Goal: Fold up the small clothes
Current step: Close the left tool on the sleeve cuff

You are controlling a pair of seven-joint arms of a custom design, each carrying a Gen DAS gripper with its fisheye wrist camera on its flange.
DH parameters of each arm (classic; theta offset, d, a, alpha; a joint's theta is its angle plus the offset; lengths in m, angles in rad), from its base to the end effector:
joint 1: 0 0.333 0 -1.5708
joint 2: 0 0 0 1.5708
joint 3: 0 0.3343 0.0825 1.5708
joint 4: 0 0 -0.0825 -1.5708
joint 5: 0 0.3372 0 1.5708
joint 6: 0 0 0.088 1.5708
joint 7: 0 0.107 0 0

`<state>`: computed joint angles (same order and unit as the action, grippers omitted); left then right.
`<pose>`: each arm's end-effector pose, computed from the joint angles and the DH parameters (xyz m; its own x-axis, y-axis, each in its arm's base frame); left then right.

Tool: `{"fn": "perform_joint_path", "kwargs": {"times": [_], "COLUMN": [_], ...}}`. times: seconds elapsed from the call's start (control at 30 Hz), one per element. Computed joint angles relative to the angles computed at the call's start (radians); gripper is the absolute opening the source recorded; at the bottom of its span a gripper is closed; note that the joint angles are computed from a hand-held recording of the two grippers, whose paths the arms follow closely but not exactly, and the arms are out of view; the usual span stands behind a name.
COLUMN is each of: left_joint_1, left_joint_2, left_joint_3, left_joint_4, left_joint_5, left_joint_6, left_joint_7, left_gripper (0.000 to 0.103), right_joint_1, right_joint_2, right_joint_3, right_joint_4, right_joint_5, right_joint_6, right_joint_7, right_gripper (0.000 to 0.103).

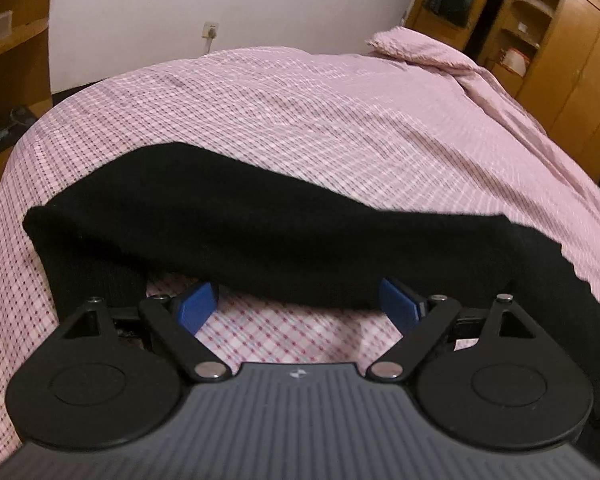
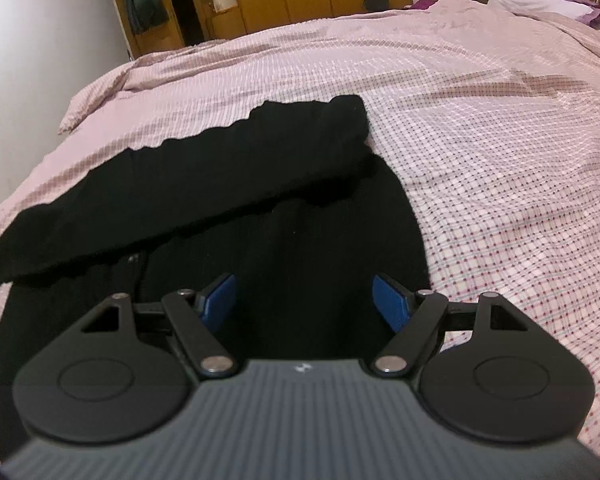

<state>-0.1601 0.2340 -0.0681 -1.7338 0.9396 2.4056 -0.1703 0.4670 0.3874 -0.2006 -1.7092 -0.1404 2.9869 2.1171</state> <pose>0.6126 -0.1324 0.5279 0.6995 -0.6592 0.2760 -0.3250 -0.6374 -0.6986 0.6397 0.2094 0.5174 0.0080 -0.9736 -0.2279 -0.6372 0.1707 -0.7516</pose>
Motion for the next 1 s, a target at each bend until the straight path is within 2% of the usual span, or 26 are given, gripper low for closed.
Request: {"fn": "perform_joint_path", "kwargs": {"times": [0.13,0.27,0.47,1.0], "left_joint_1": [0.011,0.015,0.021,0.019], "left_joint_2": [0.005,0.012,0.011,0.065], "left_joint_3": [0.009,0.012,0.017,0.032], "left_joint_4": [0.009,0.022,0.018,0.081], "left_joint_5": [-0.007,-0.014,-0.015,-0.025], "left_joint_6": [0.007,0.003,0.016,-0.015], "left_joint_7": [-0.018,-0.022,-0.037,0.028], "left_gripper": [0.090,0.090,0.090,0.092], "right_joint_1": [-0.004,0.026,0.026,0.015], "right_joint_2": [0.004,0.014,0.019,0.033], "right_joint_3": [0.020,-0.007,-0.006,0.003], "right_joint_4": [0.008,0.018,0.027,0.045], "right_joint_5": [0.006,-0.030,-0.053,-0.068], "right_joint_6": [-0.025,-0.044,-0.057,-0.065], "right_joint_7": [-0.015,0.016,0.041,0.048], "right_gripper": [0.077,0.077,0.077,0.077]}}
